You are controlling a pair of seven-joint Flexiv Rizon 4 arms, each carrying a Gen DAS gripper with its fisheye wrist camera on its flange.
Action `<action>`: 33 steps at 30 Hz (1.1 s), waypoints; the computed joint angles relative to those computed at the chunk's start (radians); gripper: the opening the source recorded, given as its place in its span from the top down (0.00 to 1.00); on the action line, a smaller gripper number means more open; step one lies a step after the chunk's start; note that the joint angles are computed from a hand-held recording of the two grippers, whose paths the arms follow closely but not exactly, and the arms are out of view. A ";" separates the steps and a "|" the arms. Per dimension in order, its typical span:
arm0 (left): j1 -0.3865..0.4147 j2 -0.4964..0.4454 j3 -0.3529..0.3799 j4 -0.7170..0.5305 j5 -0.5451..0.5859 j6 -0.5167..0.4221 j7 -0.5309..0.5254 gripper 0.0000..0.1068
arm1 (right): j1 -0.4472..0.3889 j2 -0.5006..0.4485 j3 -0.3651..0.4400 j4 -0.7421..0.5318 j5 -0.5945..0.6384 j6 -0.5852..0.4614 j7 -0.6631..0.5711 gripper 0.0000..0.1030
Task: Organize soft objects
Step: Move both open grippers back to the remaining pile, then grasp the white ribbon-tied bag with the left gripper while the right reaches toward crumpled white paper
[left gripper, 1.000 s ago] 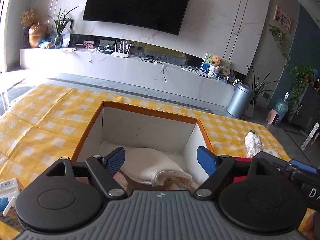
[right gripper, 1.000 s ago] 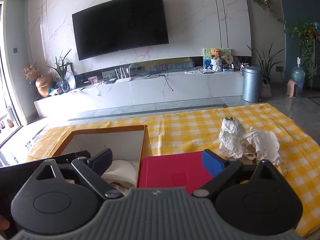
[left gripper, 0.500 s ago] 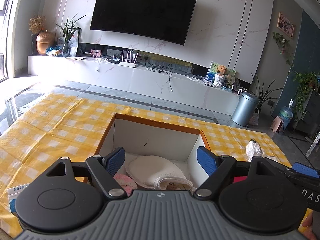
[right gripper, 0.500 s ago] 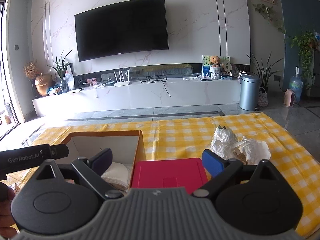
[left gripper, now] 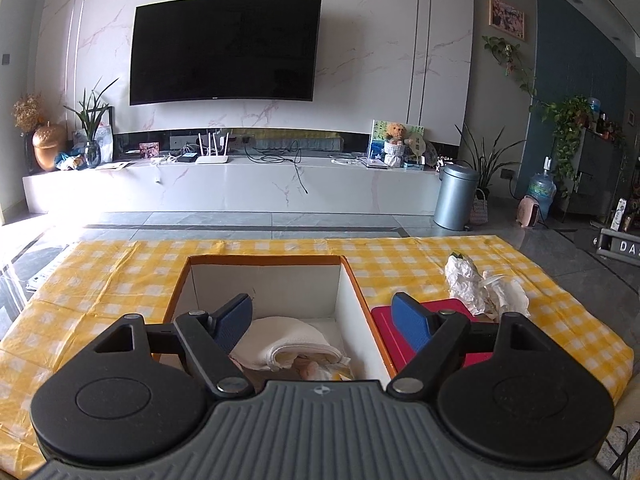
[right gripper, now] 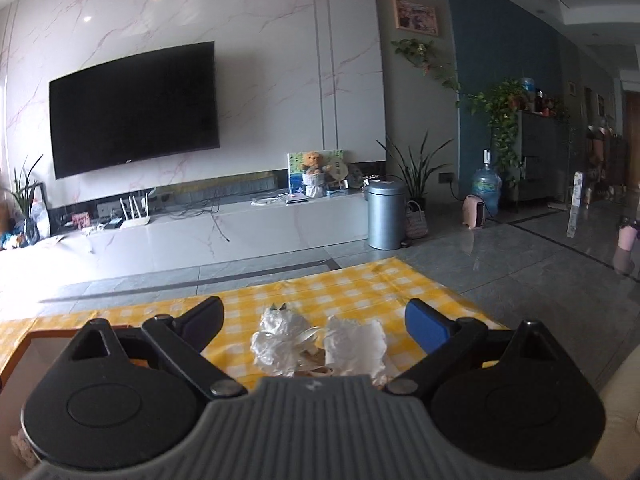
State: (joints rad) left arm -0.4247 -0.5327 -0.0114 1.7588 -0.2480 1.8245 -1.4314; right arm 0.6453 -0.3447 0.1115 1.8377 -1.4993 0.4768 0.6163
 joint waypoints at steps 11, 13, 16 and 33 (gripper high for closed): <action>-0.078 -0.016 0.037 -0.064 0.026 -0.124 0.000 0.13 | -0.089 0.079 0.027 0.143 0.055 -0.019 0.089 0.05; -0.088 -0.027 0.037 -0.091 0.038 -0.154 -0.009 0.13 | -0.125 0.064 0.021 0.144 0.077 0.078 0.093 0.04; -0.100 -0.048 0.033 -0.137 0.055 -0.208 -0.032 0.13 | -0.192 0.020 -0.009 0.141 0.034 0.313 0.161 0.04; -0.241 -0.242 0.194 -0.520 0.266 -0.505 -0.226 0.13 | -0.230 -0.123 -0.119 0.055 0.135 0.513 0.071 0.04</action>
State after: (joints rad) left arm -0.6654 -0.7746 0.1830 1.2389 0.0185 1.3195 -1.6579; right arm 0.4157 -0.4680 -0.0072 1.8931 -1.3639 0.9895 0.6875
